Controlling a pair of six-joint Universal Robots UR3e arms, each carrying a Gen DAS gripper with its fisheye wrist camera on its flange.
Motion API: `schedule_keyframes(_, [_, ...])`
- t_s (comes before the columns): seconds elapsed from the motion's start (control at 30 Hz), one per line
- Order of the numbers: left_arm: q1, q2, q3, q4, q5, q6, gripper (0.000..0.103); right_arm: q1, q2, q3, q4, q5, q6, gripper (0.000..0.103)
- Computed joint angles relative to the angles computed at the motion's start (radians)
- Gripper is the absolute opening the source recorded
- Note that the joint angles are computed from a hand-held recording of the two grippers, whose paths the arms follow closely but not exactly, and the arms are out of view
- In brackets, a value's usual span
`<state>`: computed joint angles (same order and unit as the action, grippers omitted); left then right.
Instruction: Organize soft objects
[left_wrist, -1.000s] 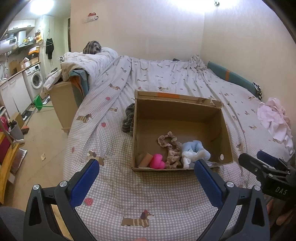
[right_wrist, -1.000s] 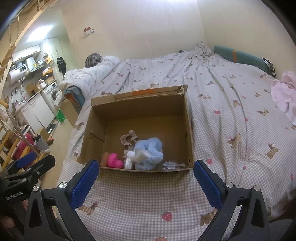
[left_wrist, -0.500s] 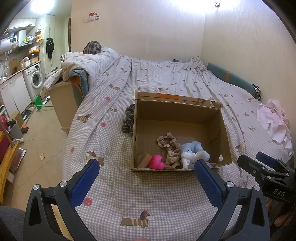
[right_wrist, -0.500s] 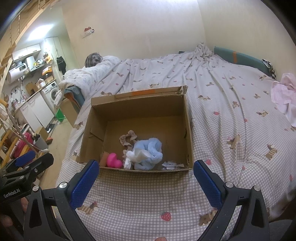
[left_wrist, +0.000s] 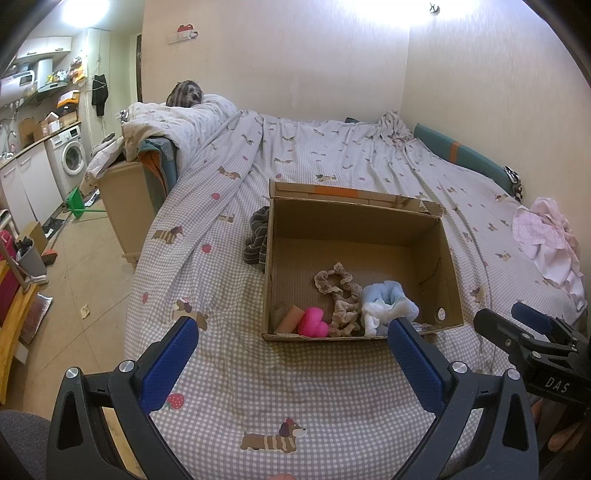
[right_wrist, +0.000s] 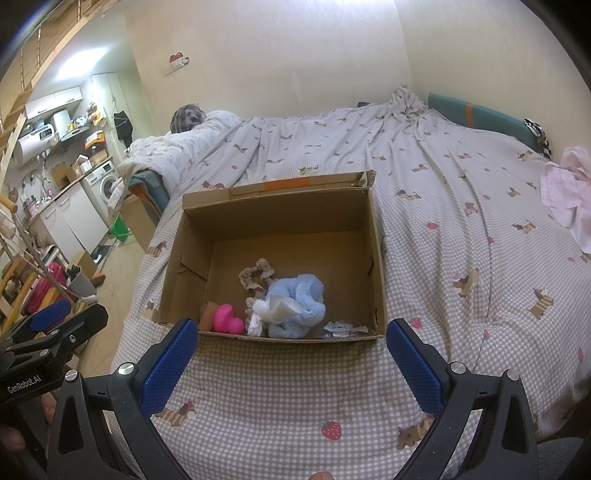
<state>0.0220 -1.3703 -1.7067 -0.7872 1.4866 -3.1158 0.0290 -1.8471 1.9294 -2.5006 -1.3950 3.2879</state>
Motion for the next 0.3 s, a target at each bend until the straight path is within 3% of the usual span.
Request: schedule_keyframes(0.3, [-0.004, -0.002, 0.001, -0.007, -0.006, -0.005, 0.102, 0.002, 0.0, 0.001, -0.003, -0.001, 0.002, 0.103])
